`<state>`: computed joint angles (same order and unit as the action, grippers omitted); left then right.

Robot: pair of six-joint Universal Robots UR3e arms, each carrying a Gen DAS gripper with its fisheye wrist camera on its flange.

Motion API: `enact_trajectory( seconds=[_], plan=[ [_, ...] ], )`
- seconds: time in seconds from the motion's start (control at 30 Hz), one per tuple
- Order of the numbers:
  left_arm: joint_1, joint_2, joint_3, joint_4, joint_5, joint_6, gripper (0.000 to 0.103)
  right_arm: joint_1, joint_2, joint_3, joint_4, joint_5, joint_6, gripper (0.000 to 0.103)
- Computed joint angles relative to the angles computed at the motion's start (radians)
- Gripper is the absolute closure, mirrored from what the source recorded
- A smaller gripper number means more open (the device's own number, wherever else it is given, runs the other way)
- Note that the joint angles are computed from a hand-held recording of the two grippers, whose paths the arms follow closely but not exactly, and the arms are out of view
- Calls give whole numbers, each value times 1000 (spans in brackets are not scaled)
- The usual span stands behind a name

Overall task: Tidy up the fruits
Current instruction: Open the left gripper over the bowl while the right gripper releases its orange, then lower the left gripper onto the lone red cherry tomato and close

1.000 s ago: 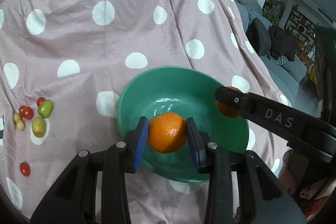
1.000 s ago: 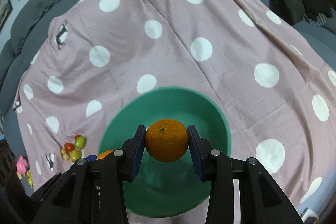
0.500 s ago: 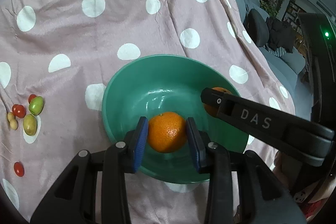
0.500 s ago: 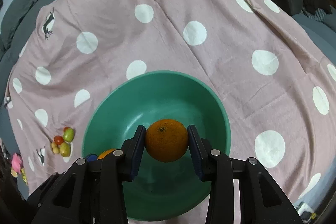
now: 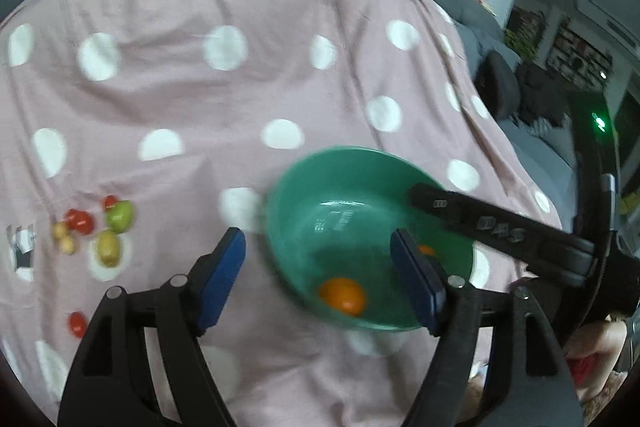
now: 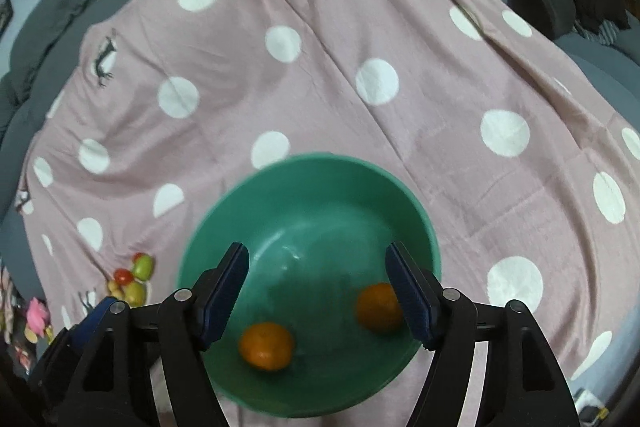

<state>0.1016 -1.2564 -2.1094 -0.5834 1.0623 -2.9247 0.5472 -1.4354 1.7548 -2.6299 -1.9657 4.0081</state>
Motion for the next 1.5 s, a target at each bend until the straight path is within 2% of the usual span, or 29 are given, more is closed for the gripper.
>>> enact_trajectory(
  seconds=[0.1,0.17,0.23,0.33,0.53,0.6,0.67,0.73,0.77,0.83,0.93,1.1,1.3,1.5],
  plan=[
    [157,106,-36,-105,-44,66,28,35,31,-48,-6,-30,-10,31],
    [293,172,-51,-214,-88,165,28,55,55,-78,-24,-33,-23,31],
    [406,211,-58,-289,-95,241,28,74,88,-117,-46,-19,-47,32],
    [560,226,-75,-318,-81,315,29,112,163,-206,-69,-4,-92,32],
    [791,203,-134,-438,-205,527,30,183,341,-433,-22,9,-144,32],
    [785,151,-131,-442,-197,541,35,200,399,-500,-15,14,-161,32],
    [753,89,-108,-451,-186,541,50,214,443,-548,-5,15,-154,32],
    [745,54,-111,-462,-208,549,52,219,482,-586,3,34,-148,32],
    [718,24,-117,-428,-188,534,56,217,498,-606,16,48,-148,32],
    [642,-36,-132,-304,-94,477,62,213,526,-641,43,77,-144,32],
    [627,-48,-164,-215,-66,456,63,215,550,-670,67,103,-143,32],
    [647,-73,-157,-214,-62,436,67,222,553,-672,67,100,-146,32],
    [753,-87,-58,-445,-174,477,68,223,536,-643,52,93,-139,32],
    [789,-65,-35,-496,-188,485,68,218,532,-642,59,96,-137,32]
  ],
)
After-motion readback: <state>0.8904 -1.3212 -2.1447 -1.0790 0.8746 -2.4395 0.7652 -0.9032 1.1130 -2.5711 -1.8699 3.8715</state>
